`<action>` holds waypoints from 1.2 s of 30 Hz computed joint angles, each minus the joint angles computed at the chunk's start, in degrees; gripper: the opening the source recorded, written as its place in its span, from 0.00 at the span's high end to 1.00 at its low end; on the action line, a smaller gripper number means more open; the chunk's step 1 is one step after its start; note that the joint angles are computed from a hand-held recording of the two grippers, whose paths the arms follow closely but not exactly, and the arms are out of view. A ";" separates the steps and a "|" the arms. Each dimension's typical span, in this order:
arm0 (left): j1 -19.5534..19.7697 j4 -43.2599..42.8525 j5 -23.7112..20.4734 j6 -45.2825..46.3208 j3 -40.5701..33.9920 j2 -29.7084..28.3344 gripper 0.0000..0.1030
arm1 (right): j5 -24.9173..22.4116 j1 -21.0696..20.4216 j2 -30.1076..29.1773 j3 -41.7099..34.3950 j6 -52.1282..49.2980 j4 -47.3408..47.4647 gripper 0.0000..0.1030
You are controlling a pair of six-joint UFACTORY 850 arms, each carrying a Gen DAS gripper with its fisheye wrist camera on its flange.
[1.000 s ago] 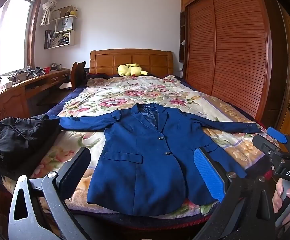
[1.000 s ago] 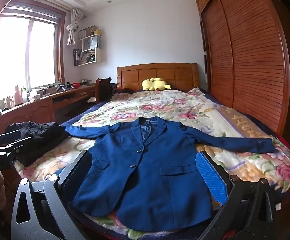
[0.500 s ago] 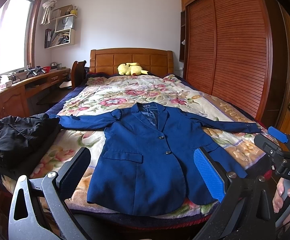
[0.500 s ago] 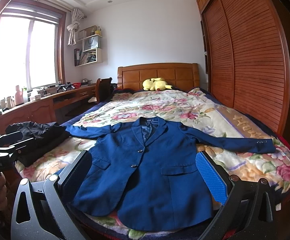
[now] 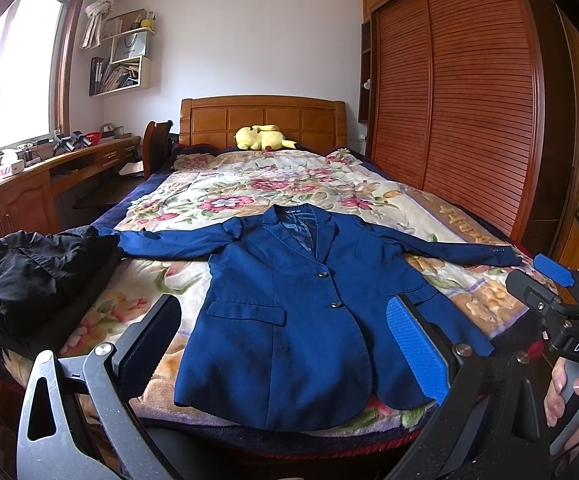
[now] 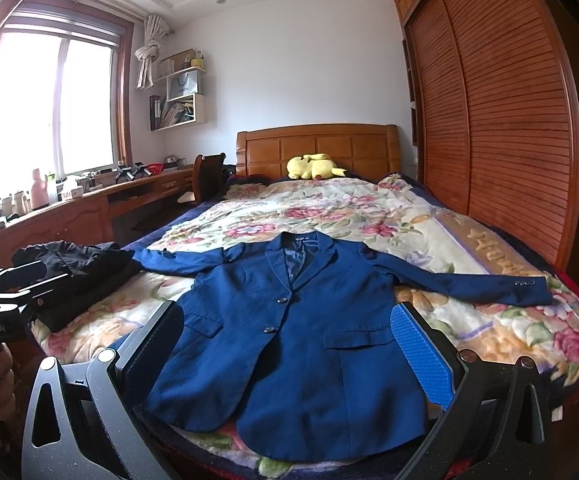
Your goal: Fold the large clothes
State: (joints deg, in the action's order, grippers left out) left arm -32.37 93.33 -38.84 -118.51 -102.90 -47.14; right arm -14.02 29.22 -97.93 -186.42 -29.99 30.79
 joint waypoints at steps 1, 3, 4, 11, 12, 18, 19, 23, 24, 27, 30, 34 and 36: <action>0.05 0.17 0.05 -0.19 0.32 0.21 0.00 | -0.07 -0.01 0.01 0.01 -0.07 0.08 0.00; 0.05 0.13 0.01 -0.16 0.29 0.18 0.00 | -0.08 -0.04 0.09 0.13 -0.57 0.56 0.00; 0.09 0.19 0.04 -0.20 0.30 0.18 0.00 | -0.13 0.02 -0.16 -0.30 0.11 -0.14 0.00; 0.05 0.02 0.00 -0.05 0.19 0.12 0.00 | -0.21 0.02 -0.12 -0.27 0.20 -0.20 0.00; 0.05 0.02 0.00 -0.05 0.19 0.12 0.00 | -0.21 0.02 -0.12 -0.27 0.20 -0.20 0.00; 0.07 0.48 0.07 -0.66 0.85 0.41 0.00 | -0.36 0.01 -0.10 -0.31 0.44 -0.38 0.00; 0.07 0.48 0.07 -0.66 0.85 0.41 0.00 | -0.36 0.01 -0.10 -0.31 0.44 -0.38 0.00; 0.07 0.48 0.08 -0.69 0.86 0.41 0.00 | -0.41 0.00 -0.08 -0.30 0.38 -0.33 0.00; 0.07 0.50 0.02 -0.73 0.89 0.43 0.00 | -0.38 -0.01 -0.10 -0.32 0.38 -0.34 0.00; 0.08 0.53 0.08 -0.79 0.89 0.42 0.00 | -0.44 -0.04 -0.05 -0.24 -0.03 0.09 0.00; 0.06 0.43 -0.01 -0.62 0.84 0.39 0.00 | -0.35 -0.03 -0.01 -0.17 0.10 -0.03 0.00; 0.07 0.38 0.10 -0.61 0.80 0.39 0.00 | -0.41 0.01 -0.08 -0.27 0.12 -0.06 0.00; 0.08 0.28 0.04 -0.53 0.79 0.37 0.00 | -0.43 0.01 -0.06 -0.22 0.11 -0.10 0.00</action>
